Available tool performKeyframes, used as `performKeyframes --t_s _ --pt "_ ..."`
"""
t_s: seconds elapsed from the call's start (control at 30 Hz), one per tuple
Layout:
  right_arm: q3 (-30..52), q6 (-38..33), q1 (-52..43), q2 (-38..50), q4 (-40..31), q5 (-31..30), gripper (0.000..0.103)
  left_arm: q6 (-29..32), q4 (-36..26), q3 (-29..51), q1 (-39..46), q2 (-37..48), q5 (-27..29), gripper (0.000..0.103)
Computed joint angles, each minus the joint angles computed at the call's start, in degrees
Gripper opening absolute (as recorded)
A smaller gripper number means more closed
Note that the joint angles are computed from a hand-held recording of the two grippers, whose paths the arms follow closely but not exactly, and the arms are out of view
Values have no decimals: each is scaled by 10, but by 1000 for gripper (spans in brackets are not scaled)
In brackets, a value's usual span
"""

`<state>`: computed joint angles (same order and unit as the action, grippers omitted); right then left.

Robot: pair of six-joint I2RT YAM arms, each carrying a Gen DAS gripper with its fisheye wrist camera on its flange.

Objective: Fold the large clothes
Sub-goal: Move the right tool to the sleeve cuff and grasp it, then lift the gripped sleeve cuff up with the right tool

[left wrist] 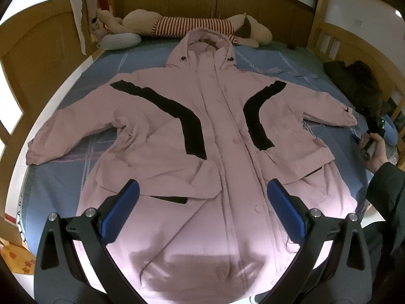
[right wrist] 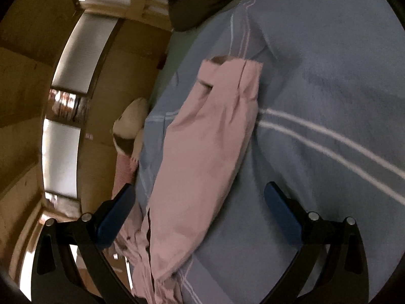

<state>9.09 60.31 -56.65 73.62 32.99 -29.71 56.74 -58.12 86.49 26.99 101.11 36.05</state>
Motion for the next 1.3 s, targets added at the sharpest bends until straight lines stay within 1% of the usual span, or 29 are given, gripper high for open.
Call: performKeyframes --t_s 0.03,0.07,0.1,0.17,0.2,0.27,0.37,0.6,0.7,0.83,0.93,1.1,1.13,1.17,1.2,1.27,1.3 --pt "-2 8 -5 17 26 -3 102 -1 5 -3 -2 -1 -1 101" --pt "-3 22 -11 49 71 -6 100 -3 10 -8 -6 -3 -3 101" --pt "0 26 -16 67 87 -11 97 -2 12 -9 -7 -3 -4 101" --pt "15 36 -22 114 112 -19 89 -4 13 -11 -13 -2 -9 101" --pt "22 37 -23 137 127 -24 87 -5 15 -13 -14 -1 -11 101" --pt "34 23 -16 153 120 -9 79 -8 22 -17 -18 0 -17 101" --pt "52 5 -7 166 112 14 75 -16 30 -21 -25 4 -30 101" --pt "106 -8 -6 207 90 46 73 -17 42 -33 -33 3 -38 101" --pt "121 5 -5 230 109 53 73 -20 52 -40 -38 3 -45 101" --pt "133 33 -2 276 175 61 74 -26 67 -51 -45 4 -58 101" --pt "145 33 10 290 184 80 74 -34 78 -56 -51 8 -66 101" --pt "175 -1 30 287 133 106 74 -47 90 -58 -58 10 -72 101" --pt "182 -10 33 283 112 110 72 -47 91 -59 -58 9 -70 101" --pt "187 -15 32 282 99 110 63 -47 94 -61 -58 7 -69 101" --pt "191 -17 31 285 91 105 58 -47 95 -62 -58 4 -66 101" --pt "191 -21 27 292 87 99 27 -48 95 -63 -57 2 -63 101" --pt "186 -18 25 294 91 102 22 -48 95 -64 -57 1 -62 101"
